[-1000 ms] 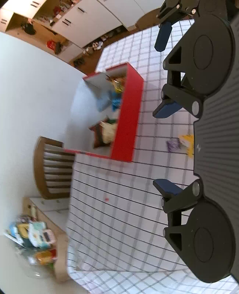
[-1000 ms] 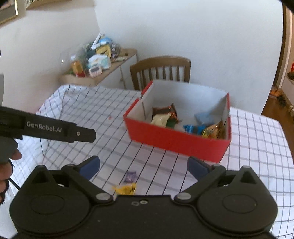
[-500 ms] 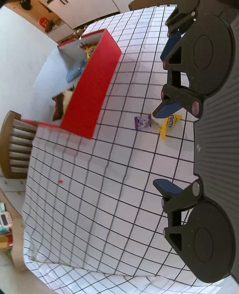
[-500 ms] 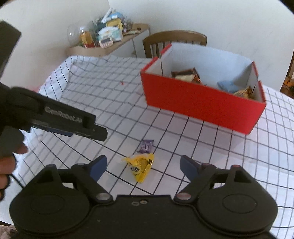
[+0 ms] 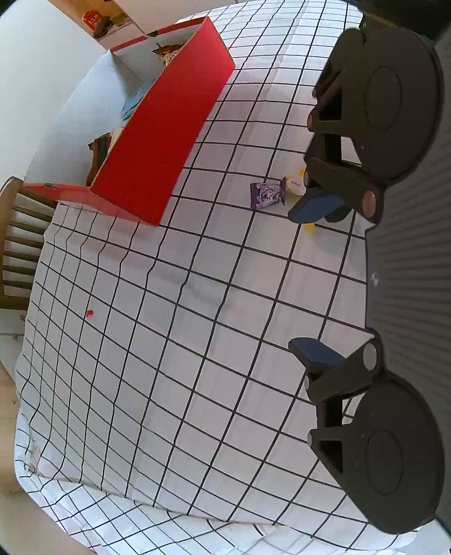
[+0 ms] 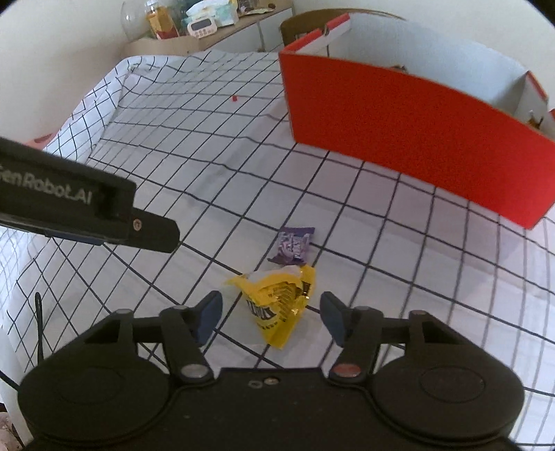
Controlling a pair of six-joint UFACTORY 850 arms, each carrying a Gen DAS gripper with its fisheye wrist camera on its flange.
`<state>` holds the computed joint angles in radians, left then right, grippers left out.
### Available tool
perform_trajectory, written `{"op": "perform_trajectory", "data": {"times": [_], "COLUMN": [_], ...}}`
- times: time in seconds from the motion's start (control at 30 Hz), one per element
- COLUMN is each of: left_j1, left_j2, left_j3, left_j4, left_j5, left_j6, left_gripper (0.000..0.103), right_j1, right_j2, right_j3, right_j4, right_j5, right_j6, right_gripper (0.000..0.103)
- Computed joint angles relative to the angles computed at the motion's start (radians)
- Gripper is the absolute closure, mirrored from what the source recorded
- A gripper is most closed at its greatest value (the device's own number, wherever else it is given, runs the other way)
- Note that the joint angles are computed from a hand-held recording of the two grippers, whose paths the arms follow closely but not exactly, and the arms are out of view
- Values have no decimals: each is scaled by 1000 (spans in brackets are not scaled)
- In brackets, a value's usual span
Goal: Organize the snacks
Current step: 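Grasp the yellow M&M's bag with the right tool while the left tool grasps the purple candy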
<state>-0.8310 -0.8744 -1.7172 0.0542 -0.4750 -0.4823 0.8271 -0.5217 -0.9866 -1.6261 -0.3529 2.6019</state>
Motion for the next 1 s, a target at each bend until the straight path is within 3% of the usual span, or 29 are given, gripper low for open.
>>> {"op": "perform_trajectory", "data": {"times": [0.17,0.2,0.33,0.53,0.83,1.0], "left_j1": [-4,-6,-15,-25,-43,-61], "left_j2": [-28,-36,-63,-137,-263,-312], "left_j3": [-40,-51,-93,-198,-369,-439], "left_j4": [2,2,-4,-72,-94,-30], "left_j5": [-17,-21,-38,-92,-156,-180], "left_j6": [1,1,4,47,32,-5], "left_gripper": [31,31,31,31,33,41], "right_j1": [-3,-5,-8,-4,-8,-11], "right_j2": [-7,-2,24,74,137,151], "right_j3": [9,19,63,129,207,229], "right_j4": [-79,-127,-264,-305,-293,-289], "right_j5": [5,7,-11,-30,-43,-50], "right_j6": [72,123,284,365,389,392], "right_gripper": [73,74,78,79,79,79]}}
